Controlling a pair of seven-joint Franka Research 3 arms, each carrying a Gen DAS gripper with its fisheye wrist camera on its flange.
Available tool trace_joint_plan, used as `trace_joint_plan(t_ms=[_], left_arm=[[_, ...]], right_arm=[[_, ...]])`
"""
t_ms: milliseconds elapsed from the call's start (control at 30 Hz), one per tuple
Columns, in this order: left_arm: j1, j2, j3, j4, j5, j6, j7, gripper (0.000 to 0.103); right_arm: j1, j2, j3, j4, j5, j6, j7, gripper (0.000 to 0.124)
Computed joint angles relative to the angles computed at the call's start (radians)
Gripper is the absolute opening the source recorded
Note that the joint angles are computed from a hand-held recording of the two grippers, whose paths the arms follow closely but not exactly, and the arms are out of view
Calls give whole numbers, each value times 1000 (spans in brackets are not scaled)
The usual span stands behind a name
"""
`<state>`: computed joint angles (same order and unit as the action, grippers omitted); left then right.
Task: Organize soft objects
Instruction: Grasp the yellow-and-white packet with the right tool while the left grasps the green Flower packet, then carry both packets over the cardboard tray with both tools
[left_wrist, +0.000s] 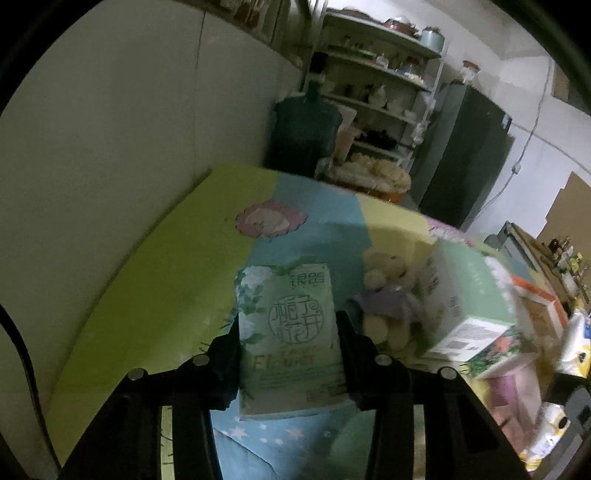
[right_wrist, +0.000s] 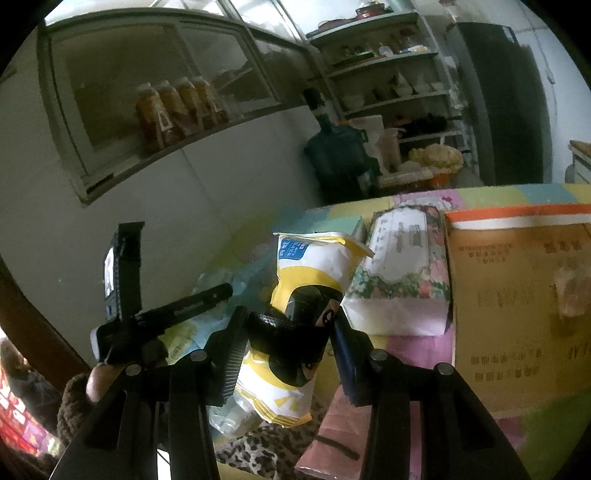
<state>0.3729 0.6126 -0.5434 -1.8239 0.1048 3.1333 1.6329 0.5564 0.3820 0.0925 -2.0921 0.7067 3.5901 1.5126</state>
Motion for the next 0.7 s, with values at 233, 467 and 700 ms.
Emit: trace_joint_plan(t_ms=[233, 467, 700], left_arm=[[121, -38, -143, -92, 47, 90, 3, 45], [138, -95, -174, -156, 150, 164, -61, 45], [129, -120, -184, -178, 248, 191, -133, 44]], right_arm=[[10, -10, -5, 1, 9, 24, -32, 45], [-5, -41, 13, -42, 6, 71, -36, 45], [-7, -76, 22, -88, 38, 125, -58, 45]])
